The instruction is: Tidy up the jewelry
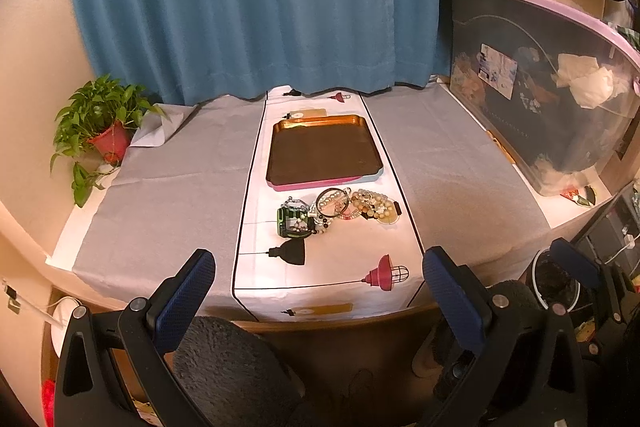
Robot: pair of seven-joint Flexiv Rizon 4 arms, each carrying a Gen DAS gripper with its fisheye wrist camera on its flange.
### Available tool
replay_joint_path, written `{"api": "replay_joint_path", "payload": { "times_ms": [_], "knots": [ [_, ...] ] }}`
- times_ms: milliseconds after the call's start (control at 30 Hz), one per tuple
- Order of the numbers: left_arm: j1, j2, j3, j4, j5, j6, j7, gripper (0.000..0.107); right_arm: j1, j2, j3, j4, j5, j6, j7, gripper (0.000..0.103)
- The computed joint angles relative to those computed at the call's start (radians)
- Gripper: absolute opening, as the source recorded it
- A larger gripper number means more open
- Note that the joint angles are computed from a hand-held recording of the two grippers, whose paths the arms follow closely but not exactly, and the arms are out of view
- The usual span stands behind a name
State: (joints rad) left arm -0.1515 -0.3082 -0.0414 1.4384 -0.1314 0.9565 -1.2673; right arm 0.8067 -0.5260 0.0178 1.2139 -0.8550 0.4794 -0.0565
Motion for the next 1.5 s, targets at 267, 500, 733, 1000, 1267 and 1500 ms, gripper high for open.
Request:
{"api": "replay_joint_path", "payload": {
  "times_ms": [267, 500, 733, 1000, 1267, 1500],
  "knots": [
    [0.002, -0.018, -0.006, 0.002, -0.014, 0.004, 0.008, 0.103, -0.006, -0.013, 0.000, -0.006, 0.017, -0.007, -0.009, 0.103],
    [0.007, -0.064, -0.005, -0.024, -0.016, -0.010, 0.005, 0.103, -0.019, -0.050, -0.004, -0.029, 0.050, 0.012, -0.033, 0.103],
    [-0.010, -0.159, -0.001, -0.102, 0.013, -0.017, -0.002, 0.103, -0.042, -0.097, -0.028, -0.029, 0.070, 0.071, -0.035, 0.103],
    [0.017, -0.261, -0.056, -0.082, -0.085, 0.165, 0.014, 0.103, -0.080, -0.167, -0.077, -0.026, 0.032, 0.193, -0.074, 0.103],
    [0.041, -0.419, -0.090, -0.249, -0.158, 0.071, 0.108, 0.103, -0.128, -0.276, -0.108, -0.088, 0.080, 0.327, -0.130, 0.103],
    [0.030, -0.570, -0.028, -0.441, -0.121, 0.028, 0.103, 0.103, -0.133, -0.322, -0.202, -0.044, 0.056, 0.507, -0.064, 0.103]
  ]
}}
